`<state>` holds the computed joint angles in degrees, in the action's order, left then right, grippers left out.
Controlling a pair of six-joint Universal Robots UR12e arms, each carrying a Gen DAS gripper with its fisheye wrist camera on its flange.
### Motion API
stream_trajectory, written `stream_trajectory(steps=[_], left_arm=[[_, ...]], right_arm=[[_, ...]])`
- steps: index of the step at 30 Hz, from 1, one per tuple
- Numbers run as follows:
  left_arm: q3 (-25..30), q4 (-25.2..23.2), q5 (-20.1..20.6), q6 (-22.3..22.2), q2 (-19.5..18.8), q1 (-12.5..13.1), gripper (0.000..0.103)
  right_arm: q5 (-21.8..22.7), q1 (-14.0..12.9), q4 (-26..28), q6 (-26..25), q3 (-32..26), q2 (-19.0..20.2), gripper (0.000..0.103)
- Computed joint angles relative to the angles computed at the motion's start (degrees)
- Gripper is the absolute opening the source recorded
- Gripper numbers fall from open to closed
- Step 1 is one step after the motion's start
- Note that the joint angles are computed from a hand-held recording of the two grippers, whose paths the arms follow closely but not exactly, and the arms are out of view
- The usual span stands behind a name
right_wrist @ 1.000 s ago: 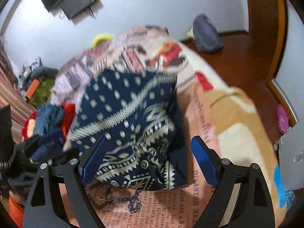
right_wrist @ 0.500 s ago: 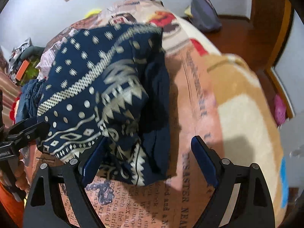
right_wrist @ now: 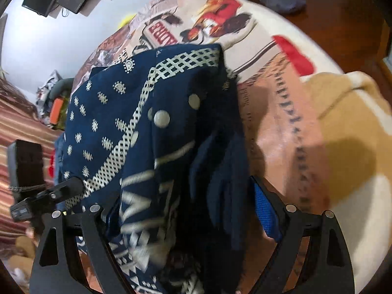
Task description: Fold large clothes
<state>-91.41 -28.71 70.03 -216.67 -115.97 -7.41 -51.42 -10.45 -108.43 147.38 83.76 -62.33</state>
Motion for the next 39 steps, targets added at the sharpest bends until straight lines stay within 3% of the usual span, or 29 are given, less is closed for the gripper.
stream_trajectory(steps=[6,10,12,14,16,19,22,31,39], left_arm=[[0.43,3.46,-5.01,-3.52,-2.29,1.24,0.096],[0.62,5.39,-5.71,-4.69,-2.99,1.56,0.096],[0.63,6.46,-6.14,-5.03,-3.26,1.64,0.089],[0.14,8.66,-9.53,-6.88,-3.79,2.29,0.080],[-0.43,10.31,-10.41,-9.15,-3.85,2.66,0.076],[-0.61,8.77,-8.50,-8.51,-2.76,2.21,0.069],[-0.64,5.76,-5.62,-6.25,-0.85,1.39,0.062],[-5.73,7.79,1.00,-3.07,8.07,1.45,0.057],[-12.45,12.07,4.81,-0.68,18.01,5.39,0.057]], right_arm=[[2.38,0.83,4.01,-3.66,-1.95,1.46,0.088],[4.63,0.80,8.62,-5.31,-3.65,2.63,0.088],[4.87,0.85,10.18,-5.62,-4.29,2.95,0.086],[4.96,0.90,12.83,-6.38,-4.96,3.14,0.079],[4.96,0.95,14.21,-6.69,-5.36,3.09,0.070],[4.17,1.10,13.81,-6.84,-4.34,1.76,0.052],[3.17,1.68,11.72,-6.70,-3.29,0.52,0.043],[7.19,3.38,11.46,-9.16,-0.47,-5.13,0.040],[12.00,8.02,7.65,-11.18,1.21,-10.31,0.041]])
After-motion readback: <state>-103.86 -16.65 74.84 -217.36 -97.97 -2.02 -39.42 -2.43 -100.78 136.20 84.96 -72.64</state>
